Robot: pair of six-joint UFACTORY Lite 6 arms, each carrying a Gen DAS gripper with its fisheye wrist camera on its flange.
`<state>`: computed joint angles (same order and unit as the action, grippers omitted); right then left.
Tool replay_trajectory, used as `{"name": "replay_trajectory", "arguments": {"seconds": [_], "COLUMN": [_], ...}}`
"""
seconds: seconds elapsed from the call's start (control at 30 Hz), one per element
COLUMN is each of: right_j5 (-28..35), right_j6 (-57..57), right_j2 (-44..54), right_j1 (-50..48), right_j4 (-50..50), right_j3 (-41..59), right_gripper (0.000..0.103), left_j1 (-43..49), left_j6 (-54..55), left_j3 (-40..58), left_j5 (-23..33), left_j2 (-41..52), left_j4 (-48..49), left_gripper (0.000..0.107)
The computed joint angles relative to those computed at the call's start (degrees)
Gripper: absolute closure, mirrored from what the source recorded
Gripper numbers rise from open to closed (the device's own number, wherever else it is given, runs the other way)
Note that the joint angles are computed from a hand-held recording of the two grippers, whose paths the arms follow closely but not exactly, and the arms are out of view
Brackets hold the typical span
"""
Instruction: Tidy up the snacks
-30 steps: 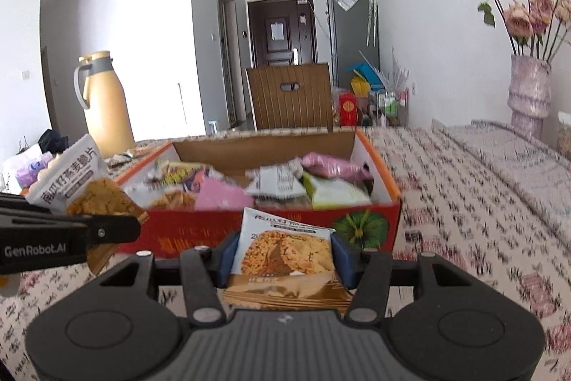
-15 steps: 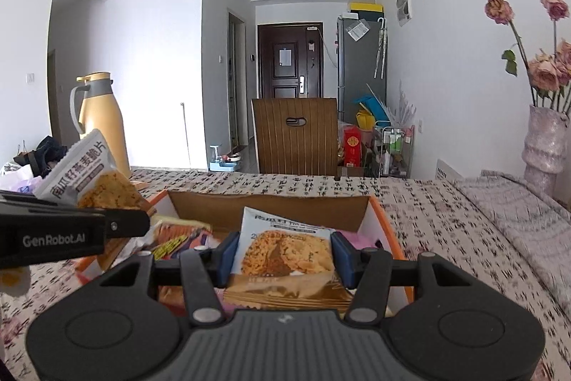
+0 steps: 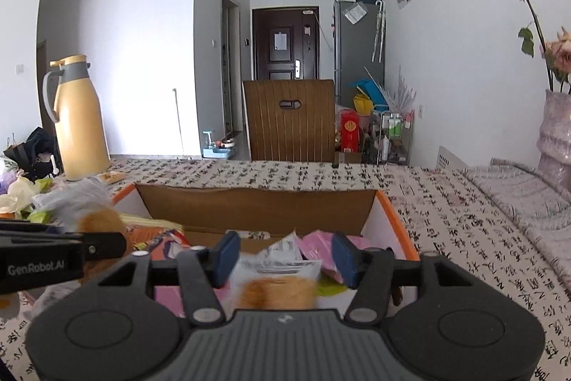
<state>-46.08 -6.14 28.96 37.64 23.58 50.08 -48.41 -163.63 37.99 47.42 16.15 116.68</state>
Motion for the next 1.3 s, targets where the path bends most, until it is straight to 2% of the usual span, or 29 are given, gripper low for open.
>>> {"name": "replay_trajectory", "arguments": {"seconds": [0.07,0.1,0.17,0.2,0.43,0.77,0.93,1.3], "right_j5": [-0.67,-0.93,-1.8,-2.23,-4.17,-6.54,-7.56,-10.45], "right_j6": [0.21,0.77,1.42,1.66,2.07,2.47,0.32,-6.93], "right_j2": [0.12,-0.31,-1.25,-1.8,-8.61,-26.54,-35.02,-47.48], "right_j1": [0.0,-0.46,-0.65,-0.66,0.34,7.08,14.88,37.85], "right_j4": [0.76,0.24,0.34,0.59,1.97,7.21,15.27,41.05], "right_j3": [-0.26,-0.75,-1.8,-2.39,-9.2,-29.02,-38.18,-48.95], "right_gripper": [0.008,0.006,0.001,0.0,0.0,0.0,0.0,0.0], "left_j1": [-1.2,-1.89,-3.59,-4.92,-11.26,-28.63,-38.67,-52.77], "left_j6": [0.31,0.34,1.13,1.76,7.17,8.88,7.56,3.34], "left_j3": [-0.33,-0.73,-0.87,-0.92,-3.91,-8.28,-8.7,-7.9], "left_j5": [2.22,3.3,6.11,8.1,11.79,19.53,22.91,24.26], "left_j2": [-0.16,-0.6,-1.04,-1.23,-8.43,-13.14,-12.63,-8.69], "left_j4": [-2.24,-3.22,-6.46,-8.86,-17.14,-32.37,-40.67,-51.81], "left_gripper": [0.037,0.03,0.004,0.004,0.004,0.004,0.004,0.004]}}
